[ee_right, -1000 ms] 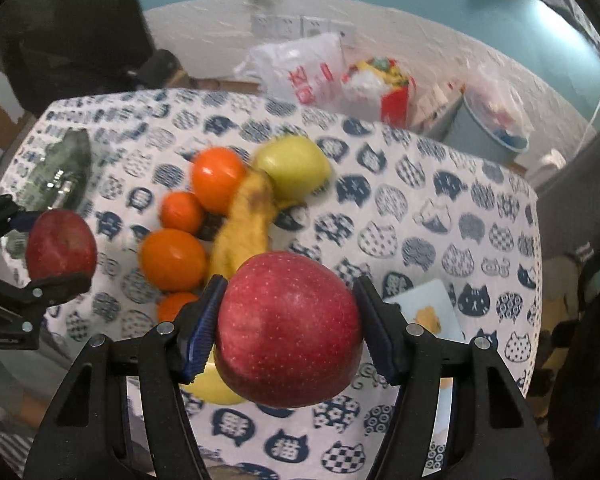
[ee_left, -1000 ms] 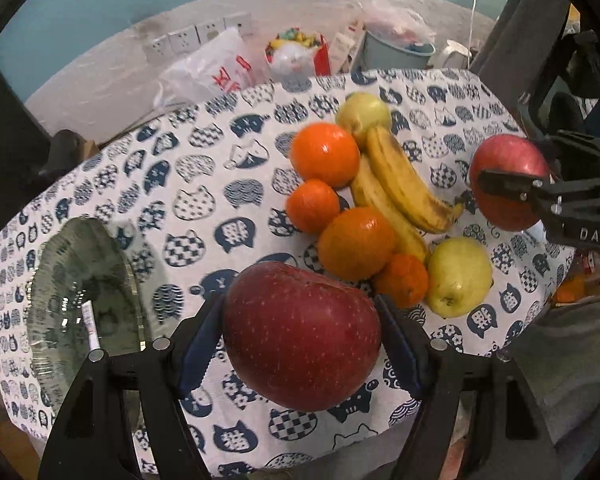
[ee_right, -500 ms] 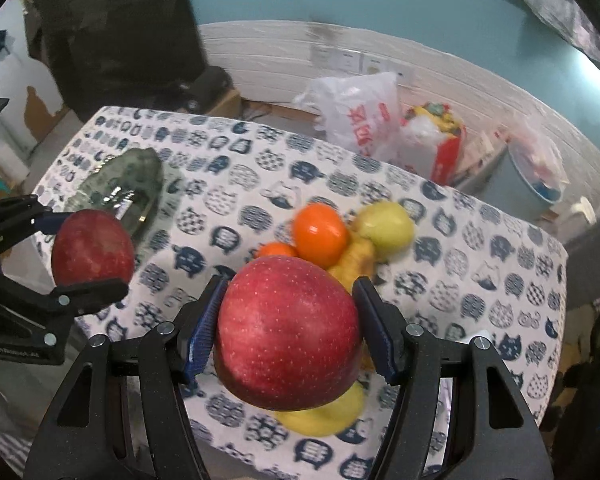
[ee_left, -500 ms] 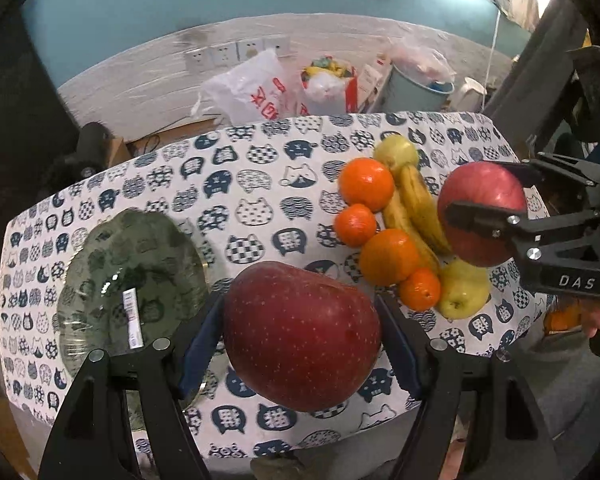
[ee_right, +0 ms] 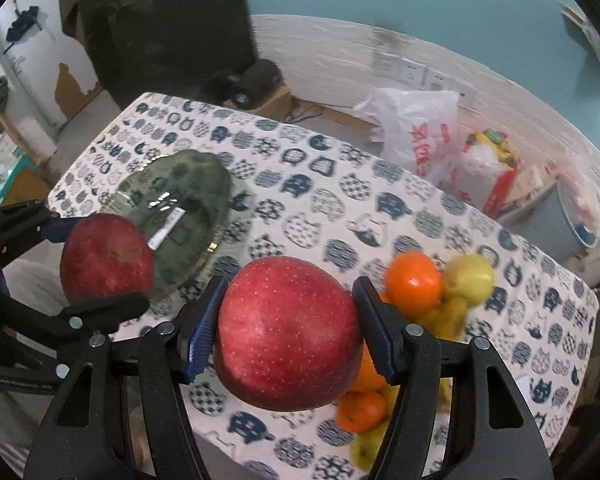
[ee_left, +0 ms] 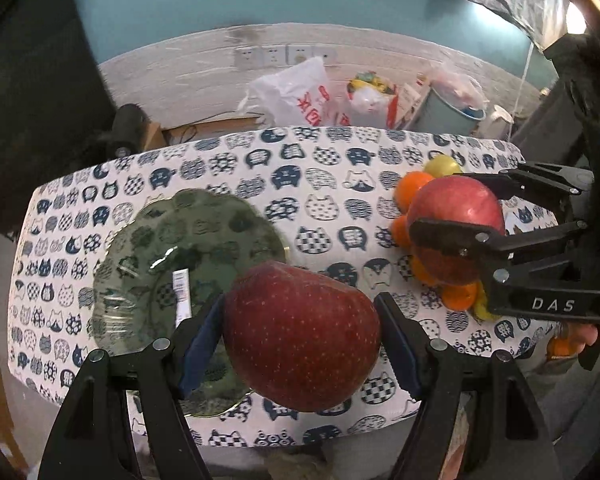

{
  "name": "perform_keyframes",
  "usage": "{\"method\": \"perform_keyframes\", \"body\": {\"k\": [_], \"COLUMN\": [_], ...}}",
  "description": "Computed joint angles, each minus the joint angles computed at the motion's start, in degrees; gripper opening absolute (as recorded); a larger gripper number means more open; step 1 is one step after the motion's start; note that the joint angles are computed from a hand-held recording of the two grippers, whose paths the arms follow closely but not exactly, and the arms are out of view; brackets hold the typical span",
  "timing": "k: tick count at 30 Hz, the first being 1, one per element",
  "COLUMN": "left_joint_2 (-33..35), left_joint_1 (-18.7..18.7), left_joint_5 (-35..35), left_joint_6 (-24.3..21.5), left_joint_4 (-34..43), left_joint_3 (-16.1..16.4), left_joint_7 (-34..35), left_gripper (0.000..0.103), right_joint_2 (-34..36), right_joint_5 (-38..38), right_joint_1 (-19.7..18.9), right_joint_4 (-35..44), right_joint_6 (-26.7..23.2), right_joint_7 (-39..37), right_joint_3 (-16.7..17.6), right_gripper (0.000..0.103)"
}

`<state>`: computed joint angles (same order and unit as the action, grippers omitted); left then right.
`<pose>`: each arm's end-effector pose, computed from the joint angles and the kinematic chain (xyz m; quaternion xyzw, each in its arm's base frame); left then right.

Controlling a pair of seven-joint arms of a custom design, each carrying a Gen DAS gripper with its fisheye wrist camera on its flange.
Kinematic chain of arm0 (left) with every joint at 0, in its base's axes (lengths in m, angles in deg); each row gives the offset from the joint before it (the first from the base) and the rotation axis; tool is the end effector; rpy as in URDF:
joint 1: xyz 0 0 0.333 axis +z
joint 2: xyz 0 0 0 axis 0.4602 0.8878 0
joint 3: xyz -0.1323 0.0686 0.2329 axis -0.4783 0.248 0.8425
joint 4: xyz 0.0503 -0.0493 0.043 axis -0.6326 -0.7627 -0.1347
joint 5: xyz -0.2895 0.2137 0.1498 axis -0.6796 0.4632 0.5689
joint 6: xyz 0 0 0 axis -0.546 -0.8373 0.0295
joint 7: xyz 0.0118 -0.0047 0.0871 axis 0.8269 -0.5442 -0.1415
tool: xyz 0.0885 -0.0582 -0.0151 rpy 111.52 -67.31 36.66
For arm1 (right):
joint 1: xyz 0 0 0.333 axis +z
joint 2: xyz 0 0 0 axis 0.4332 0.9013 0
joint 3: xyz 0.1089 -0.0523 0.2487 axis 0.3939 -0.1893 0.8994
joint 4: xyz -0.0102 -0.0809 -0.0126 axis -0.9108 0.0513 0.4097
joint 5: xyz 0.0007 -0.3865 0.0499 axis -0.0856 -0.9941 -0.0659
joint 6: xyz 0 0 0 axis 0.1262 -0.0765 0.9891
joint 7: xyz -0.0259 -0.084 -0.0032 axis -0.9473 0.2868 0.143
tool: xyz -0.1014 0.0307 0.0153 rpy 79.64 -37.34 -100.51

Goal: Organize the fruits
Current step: 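Carry the red apple toward the green glass plate with the right tool while the left tool carries its apple, then open the right tool to drop its apple on the plate while the left tool releases its apple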

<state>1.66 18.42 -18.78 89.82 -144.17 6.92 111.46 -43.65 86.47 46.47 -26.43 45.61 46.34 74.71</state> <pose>0.4139 -0.1434 0.6355 -0.5822 0.7805 -0.1954 0.1169 0.4516 0.2364 0.6338 -0.8135 0.5126 -0.0652 0.2668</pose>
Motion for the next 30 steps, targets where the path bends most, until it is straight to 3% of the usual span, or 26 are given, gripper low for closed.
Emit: {"method": "perform_keyframes", "body": {"k": [19, 30], "left_joint_2": [-2.9, -1.8], "left_joint_1": [6.6, 8.1], "left_joint_5": [1.3, 1.0], "left_joint_6": [1.3, 0.6], "left_joint_4": [-7.0, -9.0], "left_joint_3": [4.3, 4.6], "left_joint_7": [-0.7, -0.5], "left_gripper": [0.076, 0.076], "right_joint_2": [17.8, 22.9], "right_joint_5": [0.3, -0.5], "right_joint_1": [5.1, 6.6], "right_joint_4": [17.9, 21.5], "right_joint_6": [-2.7, -5.8], "right_joint_7": [2.0, 3.5], "right_joint_3": [4.2, 4.8], "right_gripper": [0.064, 0.064]}}
